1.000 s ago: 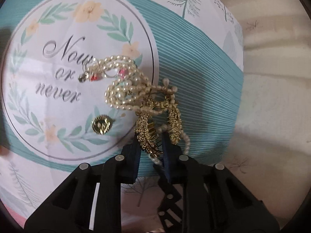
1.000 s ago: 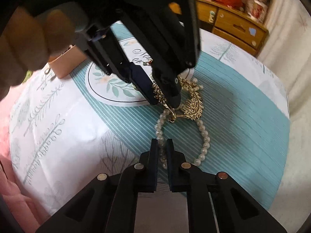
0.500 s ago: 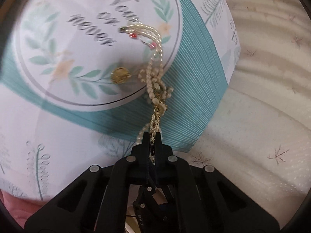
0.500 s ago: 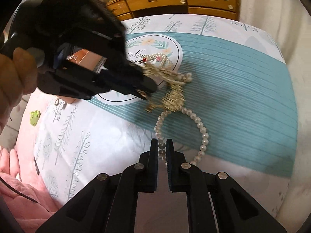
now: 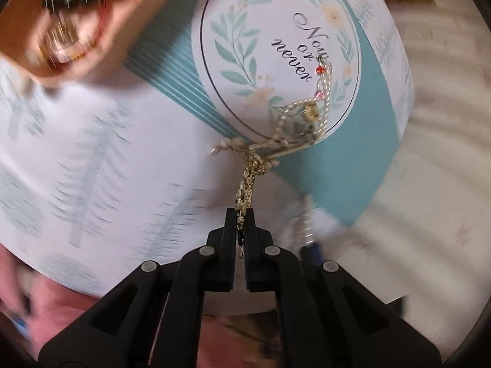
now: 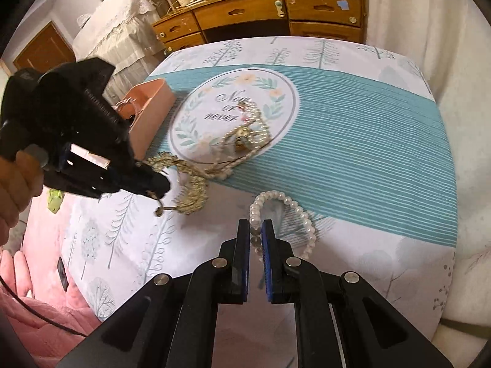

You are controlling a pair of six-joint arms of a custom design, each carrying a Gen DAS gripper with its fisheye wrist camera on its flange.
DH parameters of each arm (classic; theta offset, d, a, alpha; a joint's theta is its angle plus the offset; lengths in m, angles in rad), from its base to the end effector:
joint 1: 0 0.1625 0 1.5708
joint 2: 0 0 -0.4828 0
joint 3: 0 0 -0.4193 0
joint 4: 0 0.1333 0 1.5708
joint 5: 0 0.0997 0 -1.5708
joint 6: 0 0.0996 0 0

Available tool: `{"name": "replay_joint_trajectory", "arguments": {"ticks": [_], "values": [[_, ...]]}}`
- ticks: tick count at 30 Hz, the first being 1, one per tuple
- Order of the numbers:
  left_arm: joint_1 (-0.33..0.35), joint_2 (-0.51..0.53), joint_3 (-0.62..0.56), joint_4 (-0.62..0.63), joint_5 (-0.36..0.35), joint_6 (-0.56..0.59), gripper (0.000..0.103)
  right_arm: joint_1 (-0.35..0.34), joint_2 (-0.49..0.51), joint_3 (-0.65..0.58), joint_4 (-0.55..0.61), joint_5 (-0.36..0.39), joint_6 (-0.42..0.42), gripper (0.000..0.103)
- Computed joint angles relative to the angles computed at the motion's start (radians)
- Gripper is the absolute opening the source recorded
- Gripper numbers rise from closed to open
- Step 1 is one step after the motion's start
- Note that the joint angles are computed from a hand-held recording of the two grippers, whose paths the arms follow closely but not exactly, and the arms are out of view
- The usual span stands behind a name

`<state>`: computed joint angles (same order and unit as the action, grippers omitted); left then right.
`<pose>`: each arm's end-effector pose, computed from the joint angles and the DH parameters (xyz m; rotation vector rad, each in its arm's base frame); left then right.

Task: Organize jewelry
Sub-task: 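Lift the gold chain and pearl bracelet into the pink tray and release both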

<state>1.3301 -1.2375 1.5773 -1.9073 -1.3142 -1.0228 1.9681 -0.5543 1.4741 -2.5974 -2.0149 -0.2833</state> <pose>-0.0016 -0.6716 0.3823 -1.1142 2.7041 -0.2189 0.3827 -0.6781 0.0043 0.8701 -2.5549 0.1787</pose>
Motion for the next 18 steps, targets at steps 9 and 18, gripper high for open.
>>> {"name": "replay_joint_trajectory", "arguments": {"ticks": [9,18], "values": [[-0.131,-0.014,-0.053,0.299,0.366,0.277,0.002,0.053,0.02,0.032,-0.041,-0.021,0.021,0.008],[-0.168,-0.089,-0.024,0.275,0.472,0.453,0.002,0.106,0.06,-0.002,-0.063,0.012,0.045,0.008]]}}
